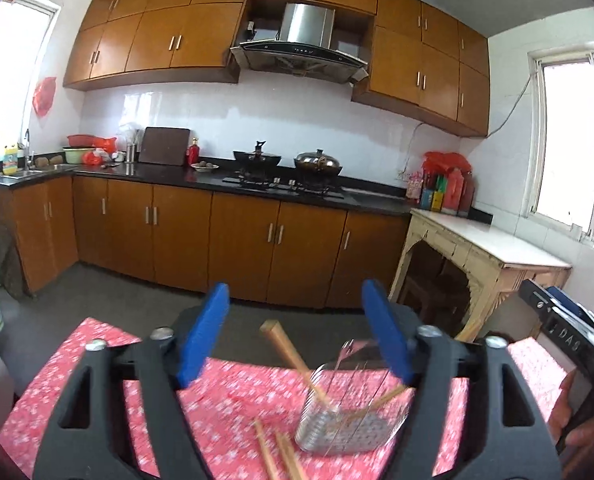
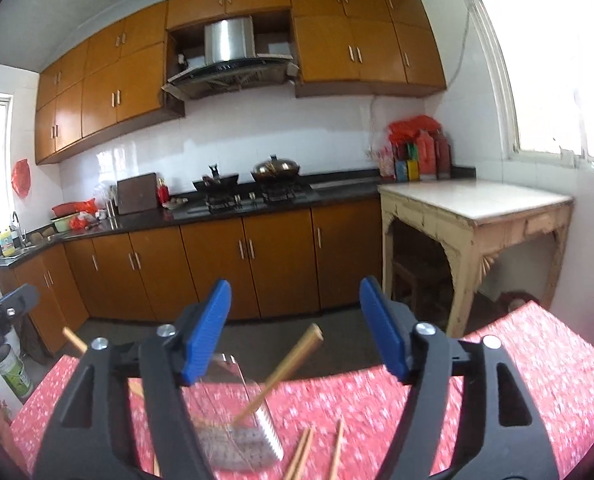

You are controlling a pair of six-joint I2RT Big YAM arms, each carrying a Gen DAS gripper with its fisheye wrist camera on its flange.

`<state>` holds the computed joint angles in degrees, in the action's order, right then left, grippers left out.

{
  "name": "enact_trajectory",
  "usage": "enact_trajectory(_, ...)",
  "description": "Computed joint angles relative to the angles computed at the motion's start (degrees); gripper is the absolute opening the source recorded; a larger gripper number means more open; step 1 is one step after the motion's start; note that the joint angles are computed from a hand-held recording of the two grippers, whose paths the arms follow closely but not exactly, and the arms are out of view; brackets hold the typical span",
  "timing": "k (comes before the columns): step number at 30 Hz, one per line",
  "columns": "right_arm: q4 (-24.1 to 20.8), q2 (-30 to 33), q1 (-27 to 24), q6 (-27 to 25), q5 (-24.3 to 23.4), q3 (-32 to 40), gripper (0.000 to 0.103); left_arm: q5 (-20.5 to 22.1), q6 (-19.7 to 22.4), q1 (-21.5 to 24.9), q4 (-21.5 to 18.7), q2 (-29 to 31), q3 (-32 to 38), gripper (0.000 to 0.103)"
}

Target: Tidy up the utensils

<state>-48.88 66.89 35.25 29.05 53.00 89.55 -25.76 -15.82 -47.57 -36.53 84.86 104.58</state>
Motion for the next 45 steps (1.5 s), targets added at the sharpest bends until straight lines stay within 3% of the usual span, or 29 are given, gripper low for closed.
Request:
enact_trajectory(2,-3.5,-1.8,1.1,3.3,1.6,-2.2,0.082,-1.0,0.4,-0.2,0.2,-2.2,-3.0,0.094)
enact_trajectory(5,-10.6,-4.1,2.7,9.8,3.1,-5.5,0.088,-1.8,0.0,-0.3,-0.7,-6.2,-8.9,0.096)
enact_trajectory(9,-16.7,-7.2,3.5,18.9,-1.1,-11.5,0.089,-3.1,-1.8,-0.1,-1.6,-9.8,-15.5,0.096)
enact_trajectory(13,-22.3,-8.8,5.8,28.9,-5.4,-17.7,0.088,-0.9,-5.7,1.4,-7.8,-11.0,-18.8,0.096)
enact_trajectory(15,-22.9,-9.0,7.4,31.8,-8.5,-20.6,0.081,-0.6,-8.3,1.7,-10.1,-11.4,-20.1,0.098)
enact_trajectory(18,-22.7,-8.1,9.0,33.7,-12.6,-22.7,0.059,0.1,-11.8,1.7,-13.2,-11.5,-21.5,0.101)
enact_trajectory(19,-22.0,-7.7,9.3,33.9,-14.6,-23.5,0.052,-0.9,-12.0,1.1,-13.3,-12.2,-22.8,0.101)
enact_trajectory(22,-20.4,-6.0,10.0,34.9,-17.8,-24.6,0.046,-1.8,-10.7,-0.4,-12.1,-13.2,-25.2,0.101)
enact_trajectory(28,-21.0,-2.2,10.3,34.7,-19.0,-23.0,0.042,-1.3,-8.5,-3.7,-13.5,-11.7,-25.4,0.101)
enact_trajectory(30,-22.2,-1.3,9.9,34.4,-19.6,-22.6,0.03,0.5,-7.4,-4.4,-13.2,-11.3,-25.9,0.101)
enact_trajectory(32,-24.0,-1.0,10.1,35.8,-17.7,-22.6,0.012,2.1,-7.3,-4.8,-13.1,-10.9,-26.2,0.101)
enact_trajectory(35,-25.2,-3.2,8.0,39.2,-18.8,-23.5,0.008,5.1,-7.6,-5.2,-13.0,-10.2,-26.4,0.101)
enact_trajectory(37,-26.9,-4.2,6.2,41.3,-18.3,-24.0,0.008,6.1,-7.9,-5.6,-13.4,-9.4,-26.2,0.097)
enact_trajectory(39,-27.1,-5.7,4.9,42.2,-18.6,-25.0,0.008,6.8,-8.5,-5.8,-14.9,-8.0,-25.2,0.08)
enact_trajectory(42,-27.2,-6.5,4.4,42.3,-18.6,-25.5,0.008,8.4,-10.2,-5.9,-17.3,-5.7,-23.8,0.064)
enact_trajectory(45,-28.1,-6.4,4.9,42.2,-17.9,-25.4,0.008,9.5,-11.3,-6.0,-18.7,-3.5,-22.2,0.055)
